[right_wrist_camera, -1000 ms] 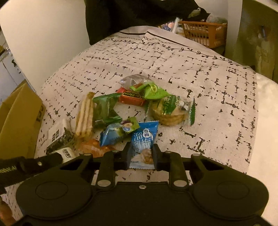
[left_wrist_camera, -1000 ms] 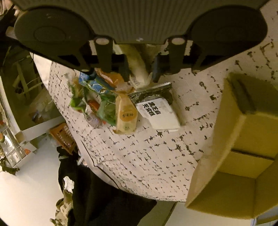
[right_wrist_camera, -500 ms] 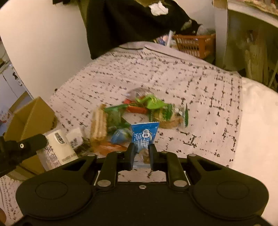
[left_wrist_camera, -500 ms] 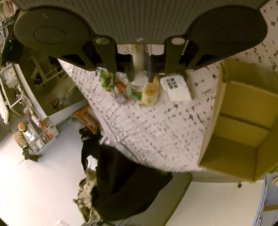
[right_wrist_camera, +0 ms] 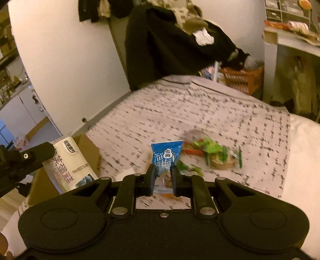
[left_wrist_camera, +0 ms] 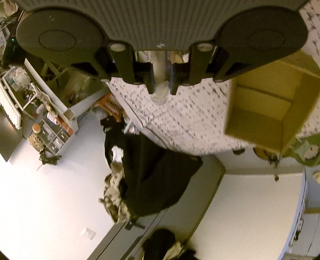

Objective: Organize snacks
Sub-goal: 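Carry both held snacks over the cardboard box and open both tools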

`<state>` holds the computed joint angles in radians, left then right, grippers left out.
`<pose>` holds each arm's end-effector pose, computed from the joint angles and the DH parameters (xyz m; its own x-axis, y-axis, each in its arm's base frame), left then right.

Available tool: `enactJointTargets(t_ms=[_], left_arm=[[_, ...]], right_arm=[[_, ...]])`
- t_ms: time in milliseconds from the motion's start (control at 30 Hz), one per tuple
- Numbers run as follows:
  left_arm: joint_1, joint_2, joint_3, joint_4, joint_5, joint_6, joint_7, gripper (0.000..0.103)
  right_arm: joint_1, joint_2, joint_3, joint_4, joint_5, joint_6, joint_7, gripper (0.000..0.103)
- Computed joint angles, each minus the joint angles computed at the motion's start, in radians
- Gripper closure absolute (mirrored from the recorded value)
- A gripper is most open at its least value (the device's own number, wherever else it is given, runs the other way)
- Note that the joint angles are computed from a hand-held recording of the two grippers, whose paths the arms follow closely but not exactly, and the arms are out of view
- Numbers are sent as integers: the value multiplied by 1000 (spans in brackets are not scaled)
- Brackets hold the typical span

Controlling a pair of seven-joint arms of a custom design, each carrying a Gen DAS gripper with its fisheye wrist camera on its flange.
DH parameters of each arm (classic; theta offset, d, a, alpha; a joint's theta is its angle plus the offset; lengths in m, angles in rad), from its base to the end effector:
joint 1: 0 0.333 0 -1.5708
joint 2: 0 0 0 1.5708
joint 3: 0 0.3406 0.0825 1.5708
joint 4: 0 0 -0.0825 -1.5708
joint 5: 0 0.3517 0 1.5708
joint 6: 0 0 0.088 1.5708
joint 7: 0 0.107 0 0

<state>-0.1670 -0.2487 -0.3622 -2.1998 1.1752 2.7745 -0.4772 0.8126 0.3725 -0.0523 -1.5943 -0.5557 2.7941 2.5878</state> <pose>0.3907 -0.2952 0.5843 0.1894 -0.8394 0.5095 -0.4228 -0.5380 -0.7292 0.4805 0.4997 0.5464 0.2993 -0.9228 -0.2427 -0.6708 -0.0226 -0.7413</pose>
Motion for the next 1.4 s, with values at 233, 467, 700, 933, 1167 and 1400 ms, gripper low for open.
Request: enactJointTargets(t_ms=[233,467,700,933,1167,1400], left_arm=[[17,-91,1,-39,-19,-35,57,89],[71,-179,-10,-75,-36,-33,104,89],[117,-266,-9,-133,-110,-27,174,89],[185,-333,-20,-167,-148,-30,240,89],[248,-363,-24,-187,-164,-14,281,89],[309,-359,-29,-211,-150,10,277,89]], right_arm=[[28,21,-1,62,-5,13,13,86],[68,68,-1,148,16,14,-12,86],[102,128,-3,242,75,16,-65,86],[128,205,-3,356,162,13,-135,86],[142,302,9,496,266,-2,-219,86],[147,381,20,579,360,44,-299,86]])
